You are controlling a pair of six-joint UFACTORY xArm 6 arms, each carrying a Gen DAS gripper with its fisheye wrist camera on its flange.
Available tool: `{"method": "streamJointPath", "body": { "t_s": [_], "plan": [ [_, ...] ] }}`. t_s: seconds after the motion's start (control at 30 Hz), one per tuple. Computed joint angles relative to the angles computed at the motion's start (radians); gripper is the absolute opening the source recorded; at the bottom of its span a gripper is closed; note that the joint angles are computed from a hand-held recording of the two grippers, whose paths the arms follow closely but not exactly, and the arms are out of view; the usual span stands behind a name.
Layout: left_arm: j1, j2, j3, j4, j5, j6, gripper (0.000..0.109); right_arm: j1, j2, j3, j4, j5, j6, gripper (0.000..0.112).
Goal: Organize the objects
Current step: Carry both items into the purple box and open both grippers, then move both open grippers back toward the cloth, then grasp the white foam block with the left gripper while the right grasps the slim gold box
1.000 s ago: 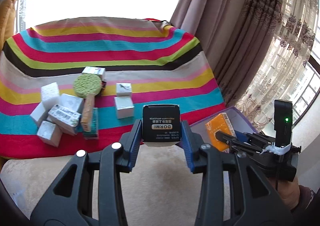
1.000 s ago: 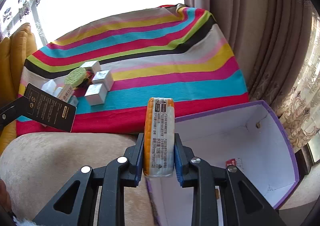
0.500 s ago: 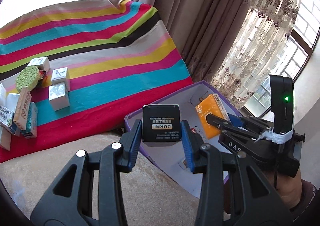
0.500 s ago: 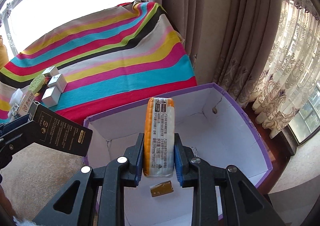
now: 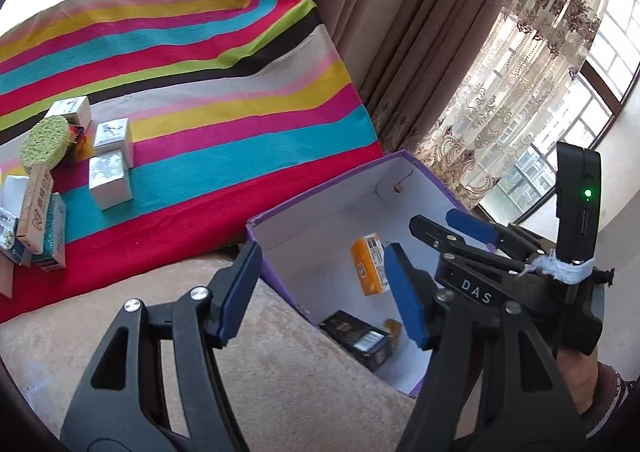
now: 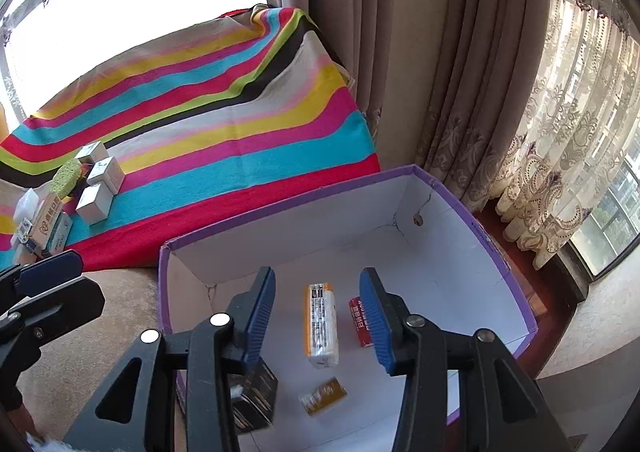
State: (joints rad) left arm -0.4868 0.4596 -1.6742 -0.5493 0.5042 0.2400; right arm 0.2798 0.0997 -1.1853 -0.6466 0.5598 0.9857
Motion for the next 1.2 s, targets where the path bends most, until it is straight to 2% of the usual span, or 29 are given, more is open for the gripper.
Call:
{"method": "streamJointPath", "body": {
  "t_s": [0.13, 0.43, 0.63, 0.77, 0.97, 1.1, 1.2],
  "plan": [
    [0.042, -0.038, 0.051, 0.072, -0.02, -0.06, 0.069, 0.029, 0.027, -0.044, -0.012, 0.0, -0.003, 0.06],
    [0.177, -0.137, 0.203, 0.162, -0.06, -0.162, 0.069, 0.107, 0.171, -0.238, 0.124, -0.045, -0.163, 0.061],
    [0.267, -0.195, 0.285, 0.206, -0.082, -0.219, 0.07, 0.172, 0.31, -0.419, 0.253, -0.034, -0.326, 0.061],
    [0.323, -0.209, 0.306, 0.249, -0.067, -0.282, 0.07, 0.21, 0.399, -0.534, 0.331, -0.013, -0.397, 0.061],
    [0.39, -0.174, 0.234, 0.305, -0.006, -0.386, 0.072, 0.255, 0.55, -0.769, 0.434, 0.058, -0.481, 0.062],
    [0.421, -0.086, 0.092, 0.353, 0.065, -0.48, 0.076, 0.274, 0.677, -0.979, 0.461, 0.16, -0.514, 0.062],
    [0.431, -0.001, -0.033, 0.319, 0.124, -0.496, 0.076, 0.283, 0.757, -1.116, 0.466, 0.226, -0.524, 0.062]
  ]
}}
